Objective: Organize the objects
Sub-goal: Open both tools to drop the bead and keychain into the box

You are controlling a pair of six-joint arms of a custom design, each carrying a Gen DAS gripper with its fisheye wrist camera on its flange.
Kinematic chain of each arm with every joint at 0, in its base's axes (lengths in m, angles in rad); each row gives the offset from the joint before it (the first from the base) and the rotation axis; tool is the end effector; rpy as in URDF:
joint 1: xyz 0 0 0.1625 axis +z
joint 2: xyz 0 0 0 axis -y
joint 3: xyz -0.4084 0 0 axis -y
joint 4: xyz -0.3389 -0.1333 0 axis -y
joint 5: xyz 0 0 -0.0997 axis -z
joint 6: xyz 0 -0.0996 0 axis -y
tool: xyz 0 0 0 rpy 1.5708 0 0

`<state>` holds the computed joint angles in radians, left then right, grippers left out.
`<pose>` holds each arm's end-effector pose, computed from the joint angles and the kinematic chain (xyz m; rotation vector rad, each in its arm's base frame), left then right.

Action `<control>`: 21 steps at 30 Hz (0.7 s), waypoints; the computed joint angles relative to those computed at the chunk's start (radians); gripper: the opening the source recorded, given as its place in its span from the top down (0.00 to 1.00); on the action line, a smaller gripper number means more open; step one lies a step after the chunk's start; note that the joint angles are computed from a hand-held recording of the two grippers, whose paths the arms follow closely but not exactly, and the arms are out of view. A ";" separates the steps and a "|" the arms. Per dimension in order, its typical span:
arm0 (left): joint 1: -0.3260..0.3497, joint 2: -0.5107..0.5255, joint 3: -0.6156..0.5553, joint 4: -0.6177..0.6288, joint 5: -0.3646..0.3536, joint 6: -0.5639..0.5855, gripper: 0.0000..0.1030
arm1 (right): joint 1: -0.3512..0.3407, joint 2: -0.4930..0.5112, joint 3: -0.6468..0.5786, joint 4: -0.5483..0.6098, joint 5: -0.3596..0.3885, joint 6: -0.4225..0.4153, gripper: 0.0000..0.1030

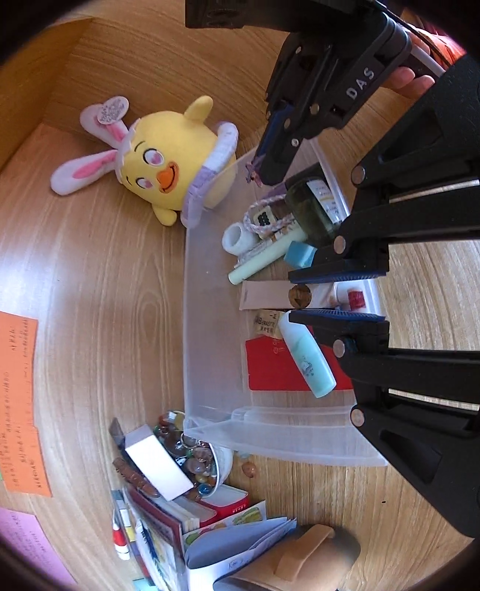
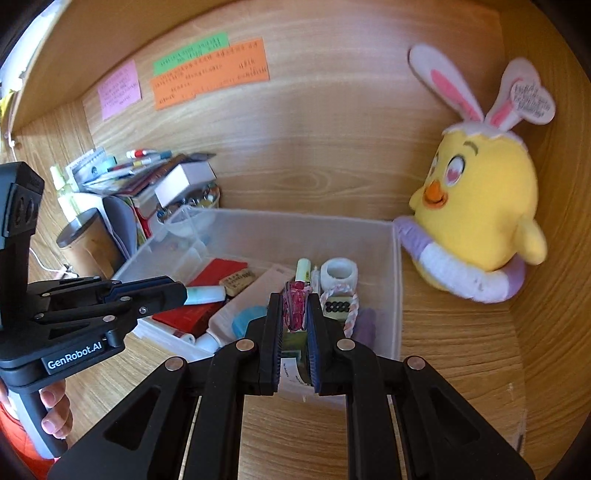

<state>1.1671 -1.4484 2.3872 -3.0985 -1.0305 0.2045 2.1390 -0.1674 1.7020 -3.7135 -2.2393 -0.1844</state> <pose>0.0203 -0.4223 0.2788 0.5575 2.4895 -0.8372 0.3517 -0.4178 -0.1153 0.6520 -2.3765 0.9169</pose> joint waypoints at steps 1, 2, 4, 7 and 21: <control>0.003 0.005 -0.002 -0.003 0.000 0.001 0.88 | -0.005 0.005 -0.007 0.011 -0.001 0.003 0.89; 0.005 0.011 -0.003 -0.006 0.001 0.003 0.88 | -0.009 0.011 -0.014 0.019 -0.003 0.004 0.89; 0.008 0.025 -0.006 -0.013 0.009 0.008 0.88 | -0.016 0.022 -0.027 0.040 -0.007 0.009 0.89; 0.011 0.034 -0.010 -0.008 0.009 0.003 0.87 | -0.020 0.031 -0.036 0.051 -0.018 0.017 0.88; -0.067 -0.056 0.077 -0.102 0.067 0.042 0.40 | 0.015 -0.026 0.050 -0.008 0.008 0.016 0.63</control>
